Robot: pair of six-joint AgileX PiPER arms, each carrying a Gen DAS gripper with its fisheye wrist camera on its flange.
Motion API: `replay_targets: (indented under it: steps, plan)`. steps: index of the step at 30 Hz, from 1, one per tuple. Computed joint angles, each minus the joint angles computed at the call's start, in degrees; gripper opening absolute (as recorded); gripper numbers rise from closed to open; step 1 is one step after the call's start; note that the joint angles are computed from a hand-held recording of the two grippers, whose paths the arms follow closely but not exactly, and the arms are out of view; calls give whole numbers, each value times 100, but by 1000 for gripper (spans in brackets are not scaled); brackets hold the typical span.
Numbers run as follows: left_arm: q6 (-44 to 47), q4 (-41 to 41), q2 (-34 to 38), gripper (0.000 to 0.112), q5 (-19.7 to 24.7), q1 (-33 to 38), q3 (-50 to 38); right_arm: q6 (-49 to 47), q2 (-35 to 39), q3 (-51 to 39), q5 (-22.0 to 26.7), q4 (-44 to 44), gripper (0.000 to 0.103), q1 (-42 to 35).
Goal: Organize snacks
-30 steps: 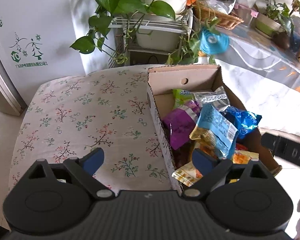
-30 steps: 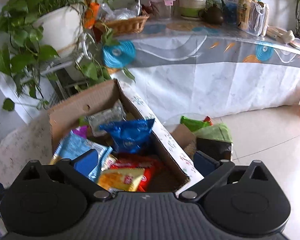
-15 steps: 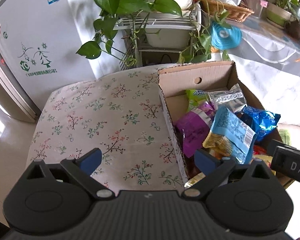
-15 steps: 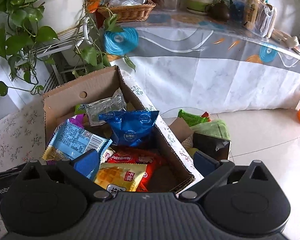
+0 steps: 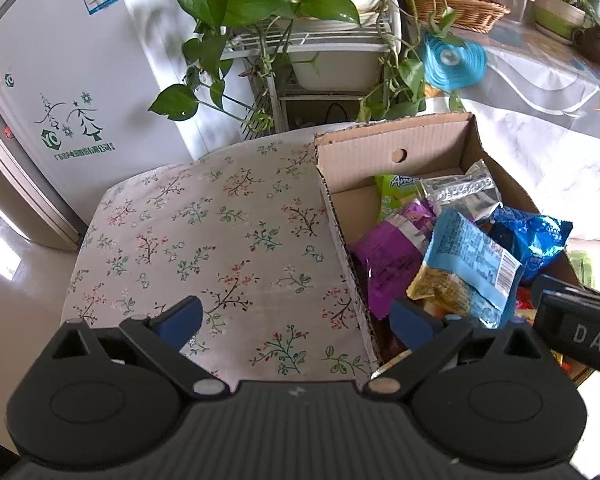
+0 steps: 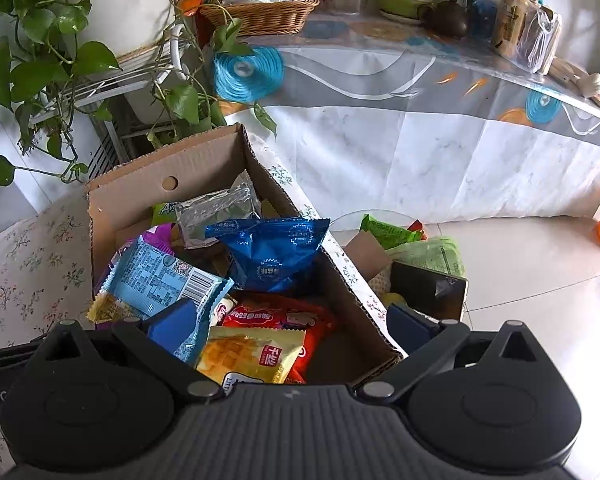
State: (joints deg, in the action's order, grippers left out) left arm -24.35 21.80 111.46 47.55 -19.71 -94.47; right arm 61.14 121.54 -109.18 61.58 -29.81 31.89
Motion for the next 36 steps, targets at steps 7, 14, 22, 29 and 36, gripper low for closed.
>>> replay_targets:
  steps: [7, 14, 22, 29, 36]
  plan:
    - [63, -1, 32, 99, -30, 1, -30, -5, 41, -66, 42, 13, 103, -12]
    - [128, -114, 118, 99, 79, 25, -166, -57, 59, -94, 34, 77, 103, -38]
    - [198, -217, 203, 99, 176, 60, -306, -166, 140, -242, 86, 141, 103, -70]
    - [279, -321, 311, 99, 329, 92, -469, -296, 265, -444, 191, 198, 103, -88]
    - [368, -436, 369, 98, 402, 128, -559, -340, 313, -522, 264, 190, 103, -74]
